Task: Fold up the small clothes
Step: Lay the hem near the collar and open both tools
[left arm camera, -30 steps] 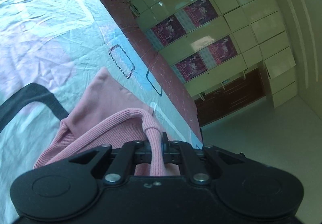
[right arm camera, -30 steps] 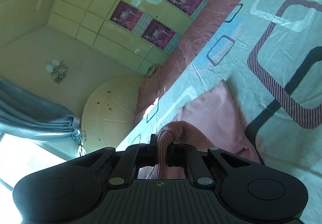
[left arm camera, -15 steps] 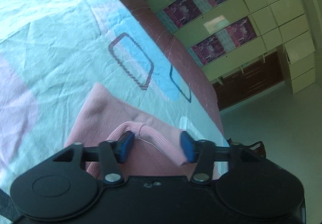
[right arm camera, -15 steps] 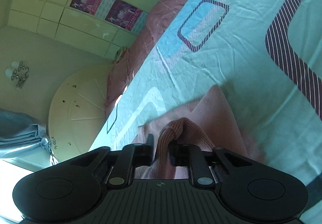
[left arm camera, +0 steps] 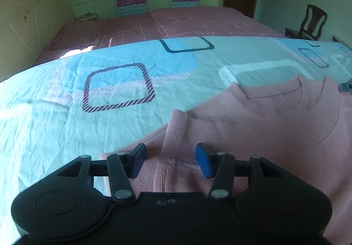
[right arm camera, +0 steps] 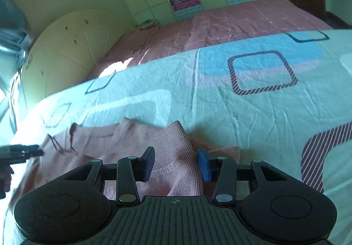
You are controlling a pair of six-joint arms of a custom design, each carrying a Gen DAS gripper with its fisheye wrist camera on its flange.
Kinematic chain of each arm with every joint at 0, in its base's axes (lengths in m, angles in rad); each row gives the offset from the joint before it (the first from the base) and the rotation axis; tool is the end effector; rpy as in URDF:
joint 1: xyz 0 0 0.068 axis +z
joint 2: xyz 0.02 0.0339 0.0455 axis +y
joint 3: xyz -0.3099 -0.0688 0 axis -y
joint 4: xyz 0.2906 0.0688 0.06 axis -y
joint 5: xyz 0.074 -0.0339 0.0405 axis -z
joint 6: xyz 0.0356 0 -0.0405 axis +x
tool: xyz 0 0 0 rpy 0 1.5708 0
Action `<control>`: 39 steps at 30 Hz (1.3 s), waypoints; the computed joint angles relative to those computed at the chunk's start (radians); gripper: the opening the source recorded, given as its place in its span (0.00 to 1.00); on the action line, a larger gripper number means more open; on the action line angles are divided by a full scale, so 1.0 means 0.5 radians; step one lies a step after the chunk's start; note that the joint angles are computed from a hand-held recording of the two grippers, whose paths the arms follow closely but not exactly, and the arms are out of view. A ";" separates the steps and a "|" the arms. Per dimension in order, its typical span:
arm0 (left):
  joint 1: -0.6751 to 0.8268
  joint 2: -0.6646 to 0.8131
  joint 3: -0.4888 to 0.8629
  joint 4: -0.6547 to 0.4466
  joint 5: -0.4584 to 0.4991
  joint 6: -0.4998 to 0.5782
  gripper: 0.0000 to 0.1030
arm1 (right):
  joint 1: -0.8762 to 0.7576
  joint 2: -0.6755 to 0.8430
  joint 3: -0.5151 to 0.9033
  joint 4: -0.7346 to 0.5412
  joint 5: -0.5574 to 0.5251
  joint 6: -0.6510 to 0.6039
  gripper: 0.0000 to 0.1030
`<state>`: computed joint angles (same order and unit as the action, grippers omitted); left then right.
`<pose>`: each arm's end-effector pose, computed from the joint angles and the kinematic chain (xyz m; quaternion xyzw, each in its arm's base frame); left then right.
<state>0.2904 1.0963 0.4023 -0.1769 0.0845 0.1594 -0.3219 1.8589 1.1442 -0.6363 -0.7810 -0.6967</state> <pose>0.2027 0.0574 0.1657 -0.0470 0.9375 0.0377 0.3428 0.3765 -0.0991 0.1686 -0.2123 0.8953 0.2809 0.2730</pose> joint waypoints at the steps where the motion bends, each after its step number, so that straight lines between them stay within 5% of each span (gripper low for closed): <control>1: -0.009 0.028 0.005 0.018 0.008 0.002 0.41 | 0.029 0.006 -0.006 0.018 0.067 -0.027 0.41; 5: 0.008 0.063 0.026 0.012 0.126 -0.009 0.12 | 0.065 -0.011 -0.065 0.092 0.178 -0.160 0.27; 10: 0.019 0.023 -0.064 0.157 0.132 0.020 0.12 | 0.052 -0.032 -0.131 0.203 0.156 -0.234 0.22; 13: -0.124 0.026 -0.108 0.296 -0.164 -0.021 0.40 | 0.069 -0.021 -0.116 0.166 0.166 -0.236 0.22; 18: -0.057 0.092 -0.043 0.239 0.040 0.044 0.09 | 0.101 -0.121 -0.211 0.270 0.177 -0.243 0.10; 22: 0.095 -0.219 -0.199 0.378 0.208 -0.141 0.05 | 0.002 -0.182 -0.244 0.257 -0.033 -0.271 0.08; 24: 0.248 -0.365 -0.274 0.436 0.261 -0.327 0.02 | -0.144 -0.221 -0.320 0.511 -0.288 0.065 0.08; 28: 0.303 -0.148 -0.246 0.514 0.263 -0.506 0.01 | -0.106 -0.149 -0.354 0.707 -0.129 0.325 0.08; 36: 0.172 -0.068 -0.214 0.645 0.103 -0.477 0.01 | -0.062 -0.167 -0.381 0.856 -0.090 0.463 0.08; 39: 0.065 0.168 -0.158 0.646 -0.062 -0.434 0.01 | 0.056 -0.079 -0.353 0.789 0.227 0.389 0.08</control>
